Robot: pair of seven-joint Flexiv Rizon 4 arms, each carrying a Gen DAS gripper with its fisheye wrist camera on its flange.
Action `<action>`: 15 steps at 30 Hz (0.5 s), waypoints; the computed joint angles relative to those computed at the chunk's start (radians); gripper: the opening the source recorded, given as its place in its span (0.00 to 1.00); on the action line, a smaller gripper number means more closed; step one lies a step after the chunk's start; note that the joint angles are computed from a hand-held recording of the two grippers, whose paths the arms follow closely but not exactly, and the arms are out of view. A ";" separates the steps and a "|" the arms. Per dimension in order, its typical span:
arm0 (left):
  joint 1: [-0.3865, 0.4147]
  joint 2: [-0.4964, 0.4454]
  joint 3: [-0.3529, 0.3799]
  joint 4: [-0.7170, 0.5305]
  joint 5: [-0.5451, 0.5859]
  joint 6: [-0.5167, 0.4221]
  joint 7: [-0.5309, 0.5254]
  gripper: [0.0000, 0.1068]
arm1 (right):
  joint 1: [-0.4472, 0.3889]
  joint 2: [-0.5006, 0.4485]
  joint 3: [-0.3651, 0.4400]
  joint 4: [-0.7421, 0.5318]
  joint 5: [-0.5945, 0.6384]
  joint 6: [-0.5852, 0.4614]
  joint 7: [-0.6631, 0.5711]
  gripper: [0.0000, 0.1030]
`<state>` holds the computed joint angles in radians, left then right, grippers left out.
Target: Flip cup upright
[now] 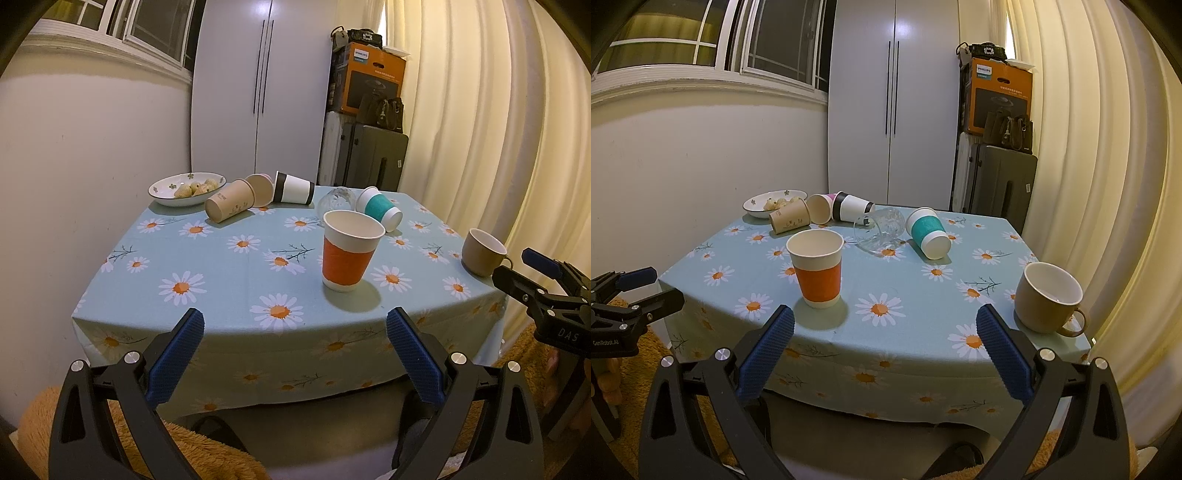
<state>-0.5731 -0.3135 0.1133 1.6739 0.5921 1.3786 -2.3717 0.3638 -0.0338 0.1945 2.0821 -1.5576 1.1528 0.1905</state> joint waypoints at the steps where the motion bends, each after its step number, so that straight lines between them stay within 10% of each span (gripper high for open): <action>1: 0.001 0.000 -0.001 0.001 -0.001 0.001 0.001 0.90 | 0.000 0.000 0.000 0.001 0.000 0.000 0.000 0.95; 15: 0.018 -0.002 -0.018 0.017 -0.052 0.018 0.058 0.90 | -0.002 0.002 0.000 0.006 0.004 -0.003 -0.003 0.95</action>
